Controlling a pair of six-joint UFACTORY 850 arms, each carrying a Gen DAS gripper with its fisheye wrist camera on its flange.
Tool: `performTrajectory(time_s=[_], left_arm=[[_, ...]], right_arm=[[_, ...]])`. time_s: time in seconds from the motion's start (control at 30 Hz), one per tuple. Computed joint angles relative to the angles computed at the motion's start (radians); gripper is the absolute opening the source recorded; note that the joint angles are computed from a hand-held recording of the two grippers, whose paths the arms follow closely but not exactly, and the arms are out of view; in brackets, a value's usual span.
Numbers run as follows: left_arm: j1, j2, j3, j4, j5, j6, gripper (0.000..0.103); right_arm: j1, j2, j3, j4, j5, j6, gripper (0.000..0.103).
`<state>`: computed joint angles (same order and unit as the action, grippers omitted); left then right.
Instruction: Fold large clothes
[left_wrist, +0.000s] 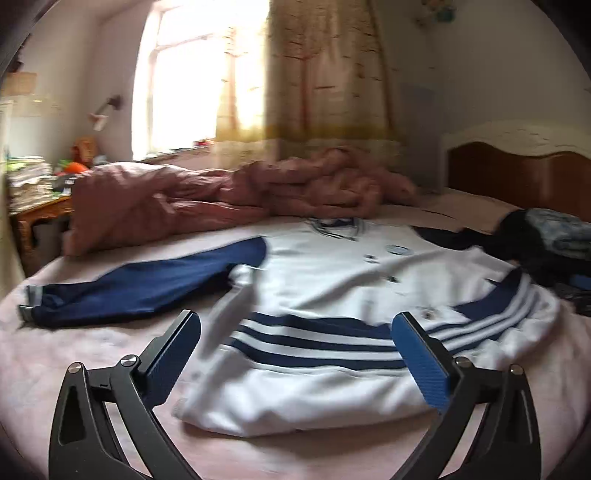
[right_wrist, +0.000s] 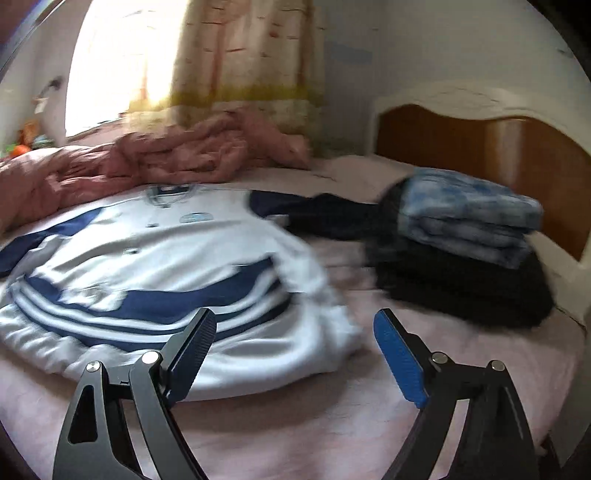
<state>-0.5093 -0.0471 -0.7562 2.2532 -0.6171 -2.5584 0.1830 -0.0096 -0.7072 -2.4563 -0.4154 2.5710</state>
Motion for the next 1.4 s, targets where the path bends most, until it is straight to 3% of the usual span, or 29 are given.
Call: performTrajectory(time_s=[0.17, 0.23, 0.3, 0.5, 0.57, 0.63, 0.7, 0.77, 0.87, 1.0, 1.13, 1.17, 1.23, 1.27, 1.3, 1.33, 1.4], left_arm=[[0.013, -0.041, -0.049, 0.013, 0.22, 0.102, 0.103], [0.01, -0.061, -0.068, 0.017, 0.313, 0.204, 0.098], [-0.014, -0.082, -0.084, -0.103, 0.316, 0.355, 0.098], [-0.043, -0.165, -0.158, -0.508, 0.322, 0.792, 0.098], [-0.049, -0.186, -0.169, -0.569, 0.305, 0.855, 0.098], [-0.057, -0.197, -0.177, -0.587, 0.252, 0.84, 0.098], [-0.062, -0.213, -0.189, -0.605, 0.169, 0.801, 0.098], [-0.043, -0.226, -0.205, -0.651, 0.142, 0.803, 0.098], [0.0, -0.227, -0.214, -0.686, 0.157, 0.788, 0.098], [0.058, -0.207, -0.199, -0.677, 0.248, 0.726, 0.096], [0.056, -0.24, -0.234, -0.866, 0.225, 0.911, 0.077], [0.057, -0.237, -0.23, -0.842, 0.227, 0.885, 0.072], [0.053, -0.23, -0.219, -0.782, 0.209, 0.82, 0.048], [0.049, -0.228, -0.214, -0.764, 0.188, 0.795, 0.042], [0.048, -0.222, -0.207, -0.74, 0.185, 0.766, 0.032], [0.049, -0.215, -0.2, -0.705, 0.191, 0.732, 0.027], [0.034, -0.199, -0.186, -0.652, 0.163, 0.688, 0.021]], right_arm=[[0.008, 0.005, -0.005, -0.486, 0.133, 0.396, 0.091], [0.028, -0.007, -0.017, -0.554, 0.182, 0.403, 0.091], [0.052, -0.025, -0.029, -0.456, 0.217, 0.242, 0.091], [0.161, -0.063, -0.027, 0.039, 0.137, -0.355, 0.091], [0.18, -0.093, -0.05, 0.188, 0.127, -0.503, 0.091], [0.206, -0.128, -0.071, 0.37, 0.067, -0.667, 0.091], [0.218, -0.152, -0.087, 0.47, 0.007, -0.732, 0.091], [0.207, -0.16, -0.101, 0.493, -0.001, -0.721, 0.091], [0.178, -0.171, -0.12, 0.527, 0.001, -0.719, 0.091], [0.146, -0.173, -0.131, 0.558, 0.019, -0.722, 0.091], [0.128, -0.194, -0.152, 0.611, 0.009, -0.763, 0.091], [0.117, -0.198, -0.158, 0.614, 0.027, -0.758, 0.091], [0.102, -0.203, -0.166, 0.622, 0.045, -0.738, 0.091], [0.093, -0.208, -0.173, 0.647, 0.043, -0.731, 0.091], [0.08, -0.209, -0.177, 0.657, 0.057, -0.714, 0.083], [0.058, -0.205, -0.177, 0.629, 0.098, -0.665, 0.053], [0.037, -0.191, -0.164, 0.529, 0.145, -0.555, 0.03]])
